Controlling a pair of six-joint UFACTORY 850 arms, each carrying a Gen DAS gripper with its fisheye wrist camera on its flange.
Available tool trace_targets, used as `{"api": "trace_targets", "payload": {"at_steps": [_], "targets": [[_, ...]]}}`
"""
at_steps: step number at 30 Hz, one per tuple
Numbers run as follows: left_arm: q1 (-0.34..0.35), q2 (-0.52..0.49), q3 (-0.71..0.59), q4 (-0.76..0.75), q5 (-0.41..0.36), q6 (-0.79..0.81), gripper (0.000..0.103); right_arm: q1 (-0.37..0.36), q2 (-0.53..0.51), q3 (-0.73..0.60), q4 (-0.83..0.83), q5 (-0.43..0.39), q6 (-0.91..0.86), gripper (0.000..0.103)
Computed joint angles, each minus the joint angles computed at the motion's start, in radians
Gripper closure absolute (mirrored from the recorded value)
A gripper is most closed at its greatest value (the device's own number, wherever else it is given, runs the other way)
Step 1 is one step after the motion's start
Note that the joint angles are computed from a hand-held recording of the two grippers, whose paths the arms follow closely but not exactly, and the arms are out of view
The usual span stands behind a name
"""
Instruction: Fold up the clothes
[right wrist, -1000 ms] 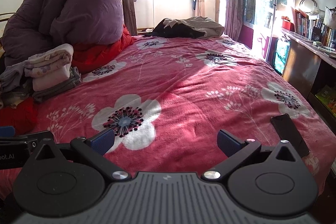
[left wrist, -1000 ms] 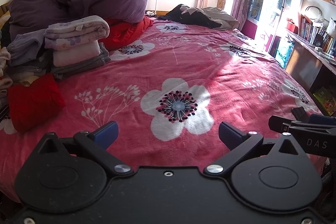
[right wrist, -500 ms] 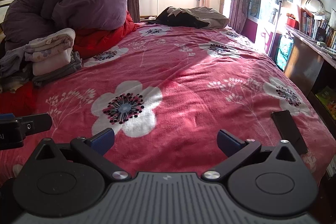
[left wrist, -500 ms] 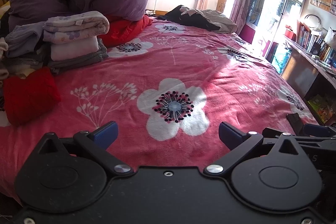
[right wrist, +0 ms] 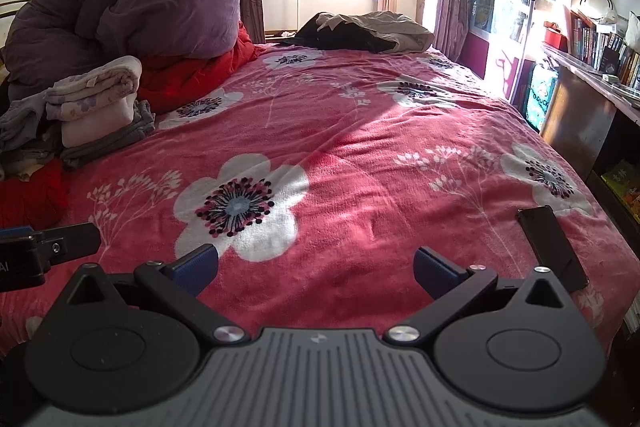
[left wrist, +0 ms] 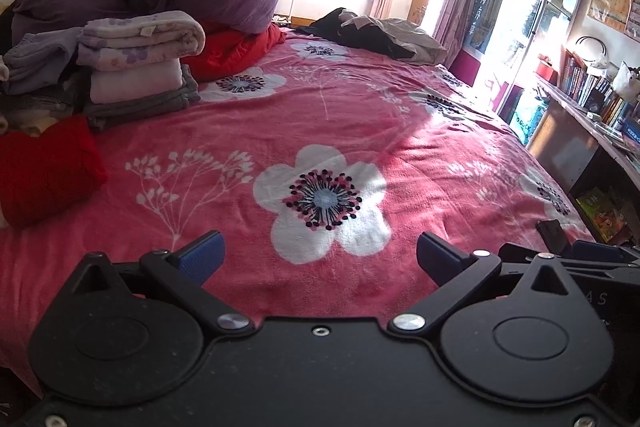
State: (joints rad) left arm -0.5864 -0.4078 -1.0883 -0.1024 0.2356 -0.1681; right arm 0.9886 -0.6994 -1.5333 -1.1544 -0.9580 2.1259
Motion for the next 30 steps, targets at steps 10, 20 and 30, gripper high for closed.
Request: {"api": "trace_targets", "payload": {"at_steps": [10,20,30], "targets": [[0.004,0.001,0.009,0.097,0.009,-0.075,0.0,0.0,-0.001,0.002,-0.001,0.01,0.008,0.0],[-0.008,0.0,0.008,-0.035,0.016,0.085,0.0,-0.002,-0.003,0.002,0.002,0.022,0.007,0.0],[-0.011,-0.004,0.003,-0.118,0.014,0.162,0.0,-0.004,-0.002,0.008,-0.002,0.031,0.017,0.0]]}}
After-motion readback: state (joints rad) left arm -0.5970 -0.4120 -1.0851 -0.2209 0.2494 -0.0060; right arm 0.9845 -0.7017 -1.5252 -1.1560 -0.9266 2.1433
